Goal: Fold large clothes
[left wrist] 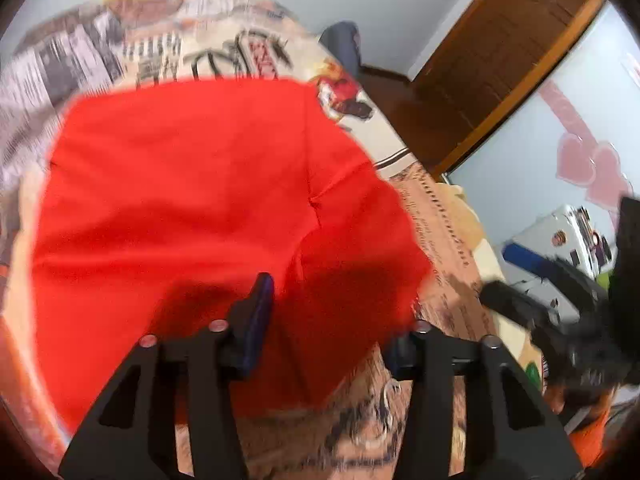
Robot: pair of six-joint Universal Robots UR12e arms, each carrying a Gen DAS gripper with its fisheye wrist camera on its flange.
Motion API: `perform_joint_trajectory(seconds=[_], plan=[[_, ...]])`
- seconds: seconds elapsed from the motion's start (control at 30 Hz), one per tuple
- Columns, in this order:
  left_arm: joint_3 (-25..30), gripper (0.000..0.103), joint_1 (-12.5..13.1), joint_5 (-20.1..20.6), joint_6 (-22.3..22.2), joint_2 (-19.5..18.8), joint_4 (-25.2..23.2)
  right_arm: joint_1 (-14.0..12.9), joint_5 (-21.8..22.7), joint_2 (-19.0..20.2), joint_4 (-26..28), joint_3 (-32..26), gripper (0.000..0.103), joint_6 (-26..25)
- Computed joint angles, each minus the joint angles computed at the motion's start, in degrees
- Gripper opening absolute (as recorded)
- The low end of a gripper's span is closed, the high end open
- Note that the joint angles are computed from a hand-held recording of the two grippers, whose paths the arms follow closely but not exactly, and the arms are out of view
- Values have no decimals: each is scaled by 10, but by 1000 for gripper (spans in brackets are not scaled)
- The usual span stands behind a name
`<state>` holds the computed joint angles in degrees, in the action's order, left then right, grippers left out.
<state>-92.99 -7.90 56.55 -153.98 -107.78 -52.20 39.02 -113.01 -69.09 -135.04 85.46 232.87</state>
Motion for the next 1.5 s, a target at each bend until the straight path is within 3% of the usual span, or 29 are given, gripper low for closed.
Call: perform_joint_trajectory(seconds=[0.1,0.17,0.33,0.5,0.6,0.73,0.87,1.07,1.27,1.43,1.5], plan=[[-31,53,13,0,36,31,42,8,-14,6,-22,-17,86,-18],[-42,63,21,9,30,41,85,9,-14,14,-41,-28,86,-37],[-54,65,46,64,-8,43,161,7,8,49,-64,-76,86,-79],[-41,65,55,117,-32,15,121,-3,59,86,-43,-109,86,-80],[-52,67,61,116,-28,13,116,-8,91,98,4,-111,86,-62],[-81,79,70,110,-15,29,125,-11,112,92,44,-91,86,-46],[-92,78,66,155,-3,33,135,-9,115,71,51,-61,86,-40],[-103,78,77,141,-9,48,157,0,79,44,36,-37,86,-37],[-82,80,85,105,-41,47,171,-2,58,33,-23,-26,86,-47],[-46,82,82,82,-62,19,151,-15,82,44,-67,-29,86,-51],[-26,82,82,58,-66,2,122,-23,96,52,-67,-34,86,-48]])
